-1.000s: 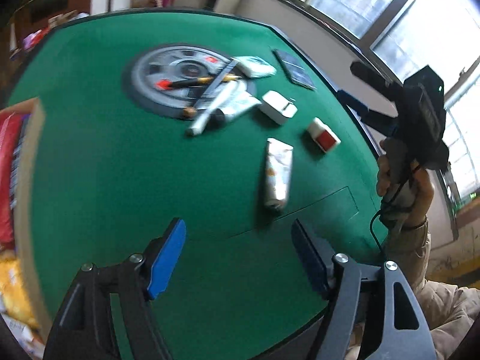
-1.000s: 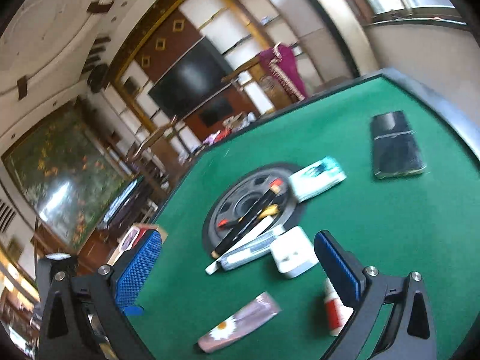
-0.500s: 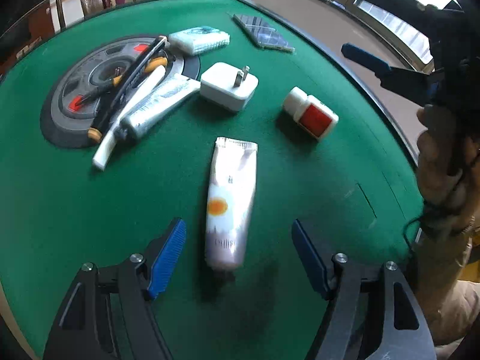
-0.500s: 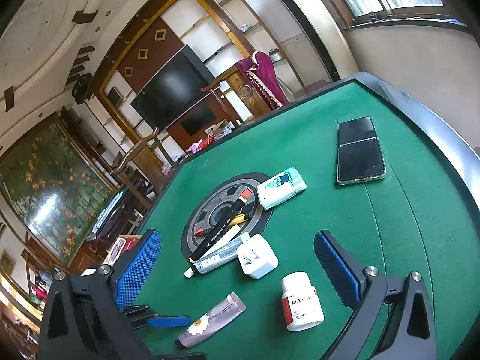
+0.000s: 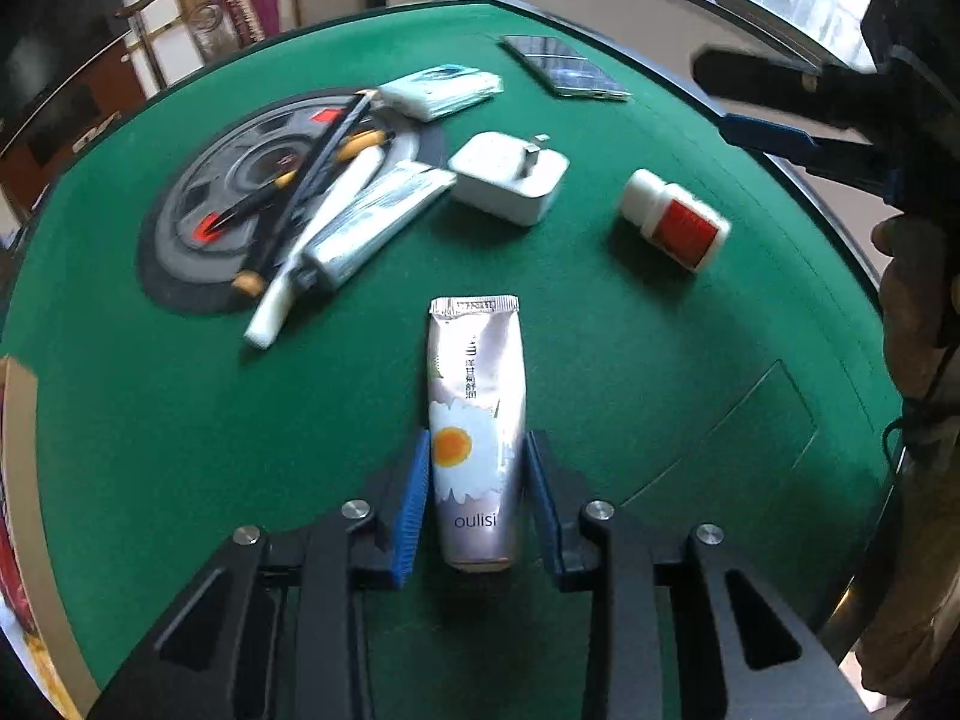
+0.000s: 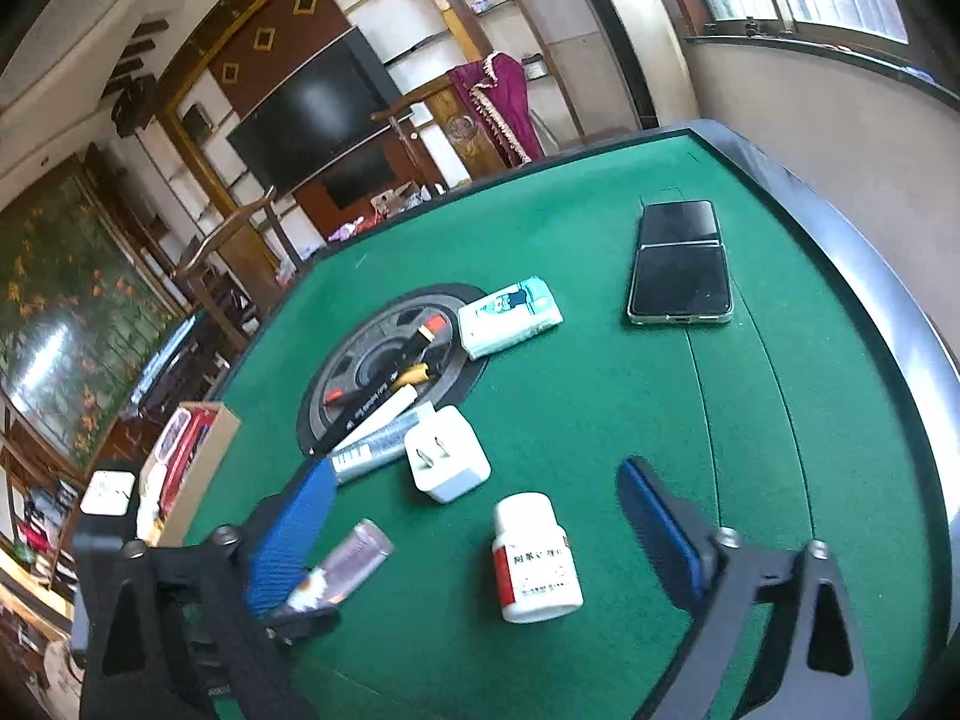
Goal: Organize objects
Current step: 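Grasp daisy-print tube with left gripper while right gripper grasps white pill bottle, then lift and carry the daisy tube and pill bottle toward the cardboard box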
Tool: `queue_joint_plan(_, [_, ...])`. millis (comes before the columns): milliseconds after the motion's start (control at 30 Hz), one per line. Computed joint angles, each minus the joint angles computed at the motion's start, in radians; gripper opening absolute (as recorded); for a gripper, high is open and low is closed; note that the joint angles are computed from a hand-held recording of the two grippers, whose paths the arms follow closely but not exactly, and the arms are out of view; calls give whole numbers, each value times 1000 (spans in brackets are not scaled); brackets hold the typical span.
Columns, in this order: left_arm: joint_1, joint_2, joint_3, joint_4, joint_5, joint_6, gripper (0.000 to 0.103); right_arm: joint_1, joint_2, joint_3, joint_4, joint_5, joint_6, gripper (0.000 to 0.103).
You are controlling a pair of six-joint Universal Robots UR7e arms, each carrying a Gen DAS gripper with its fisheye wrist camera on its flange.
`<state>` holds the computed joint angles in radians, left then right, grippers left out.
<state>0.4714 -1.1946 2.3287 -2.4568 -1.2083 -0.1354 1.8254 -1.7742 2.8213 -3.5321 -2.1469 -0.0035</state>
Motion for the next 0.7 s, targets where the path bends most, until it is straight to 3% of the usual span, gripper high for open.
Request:
queue_joint_plan(100, [39, -55, 17, 16, -6, -26, 30, -41, -29, -10, 131, 28, 10, 88])
queue_joint_plan(167, [65, -99, 30, 27, -14, -37, 31, -37, -2, -21, 172, -5, 27, 82])
queue_joint_plan(233, [97, -143, 42, 32, -35, -39, 31, -27, 31, -30, 191, -43, 44, 71])
queue_joint_plan(300, [121, -172, 52, 28, -57, -33, 32, -32, 39, -31, 214, -42, 52, 67])
queue_joint_plan(400, [118, -178, 59, 22, -54, -31, 32, -49, 45, -38, 280, -54, 88, 55])
queue_joint_plan(533, [87, -158, 58, 33, -18, -49, 32, -22, 106, -46, 264, -130, 103, 37])
queue_joint_plan(700, [88, -153, 52, 42, -11, -61, 32, 18, 174, -52, 221, -179, 92, 37])
